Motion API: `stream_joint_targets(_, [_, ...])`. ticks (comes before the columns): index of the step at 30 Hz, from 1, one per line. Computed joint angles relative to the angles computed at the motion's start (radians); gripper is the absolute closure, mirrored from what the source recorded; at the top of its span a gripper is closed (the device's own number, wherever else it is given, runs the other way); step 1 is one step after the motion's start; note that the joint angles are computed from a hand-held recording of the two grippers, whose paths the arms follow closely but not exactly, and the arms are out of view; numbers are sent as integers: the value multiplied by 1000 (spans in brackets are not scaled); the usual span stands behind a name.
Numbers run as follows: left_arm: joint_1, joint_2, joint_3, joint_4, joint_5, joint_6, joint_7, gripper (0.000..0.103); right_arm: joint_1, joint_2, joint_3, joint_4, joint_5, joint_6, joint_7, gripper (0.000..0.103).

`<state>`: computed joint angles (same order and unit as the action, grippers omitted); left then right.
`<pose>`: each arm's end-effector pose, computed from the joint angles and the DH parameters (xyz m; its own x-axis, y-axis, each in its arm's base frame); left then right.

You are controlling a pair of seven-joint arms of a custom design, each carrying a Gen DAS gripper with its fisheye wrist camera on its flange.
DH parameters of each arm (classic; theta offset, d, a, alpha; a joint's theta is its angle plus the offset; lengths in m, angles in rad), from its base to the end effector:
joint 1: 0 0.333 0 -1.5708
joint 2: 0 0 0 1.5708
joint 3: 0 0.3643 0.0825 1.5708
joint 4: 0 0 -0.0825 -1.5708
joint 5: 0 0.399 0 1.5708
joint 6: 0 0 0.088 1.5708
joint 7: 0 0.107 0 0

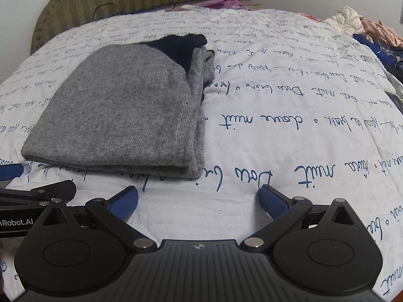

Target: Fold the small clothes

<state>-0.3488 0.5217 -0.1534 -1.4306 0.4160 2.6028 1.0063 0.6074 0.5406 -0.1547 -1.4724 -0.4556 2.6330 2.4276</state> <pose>0.6999 -0.3607 0.5064 -0.1922 -0.9803 0.0453 -0.7577 0.1189 -0.6417 0.6893 0.3787 0.4713 -0.0068 -0.9987 -0.0502 -0.7471 0.0385 -0.6636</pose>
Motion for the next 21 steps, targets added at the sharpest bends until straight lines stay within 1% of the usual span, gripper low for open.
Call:
stream_joint_targets(2, [9, 2, -11, 4, -16, -5, 18, 0, -6, -2, 5, -7, 12, 10, 1, 0])
stream_joint_targets(5, [-14, 7, 8, 14, 19, -25, 20, 0, -1, 0, 2, 0, 14, -4, 3, 0])
stream_joint_targets(6, [-22, 4, 16, 8, 32, -18, 5, 0, 3, 3, -1, 8, 13, -17, 7, 0])
stream_joint_targets(8, [-28, -3, 27, -8, 50, 4, -28, 0, 5, 2, -4, 3, 5, -9, 16, 0])
stream_joint_targets(12, [-32, -9, 33, -23, 77, 23, -61, 0, 2, -1, -1, -5, 2, -1, 18, 0])
stream_joint_targets(14, [-29, -9, 25, -12, 71, 0, -58, 0, -9, -1, 12, 3, 17, -15, -8, 0])
stream_joint_targets(16, [-24, -5, 14, 8, 60, -36, -38, 0, -21, 2, 30, 26, 42, -50, -46, 0])
stream_joint_targets(18, [-28, -4, 13, 23, 61, -68, -26, 0, -23, 3, 34, 37, 54, -66, -56, 0])
stream_joint_targets(19, [-29, -7, 14, 24, 62, -73, -27, 0, -22, 3, 33, 37, 54, -66, -57, 0])
stream_joint_targets(21, [-22, -16, 8, 10, 55, -56, -27, 1, -18, 2, 30, 35, 52, -67, -56, 0])
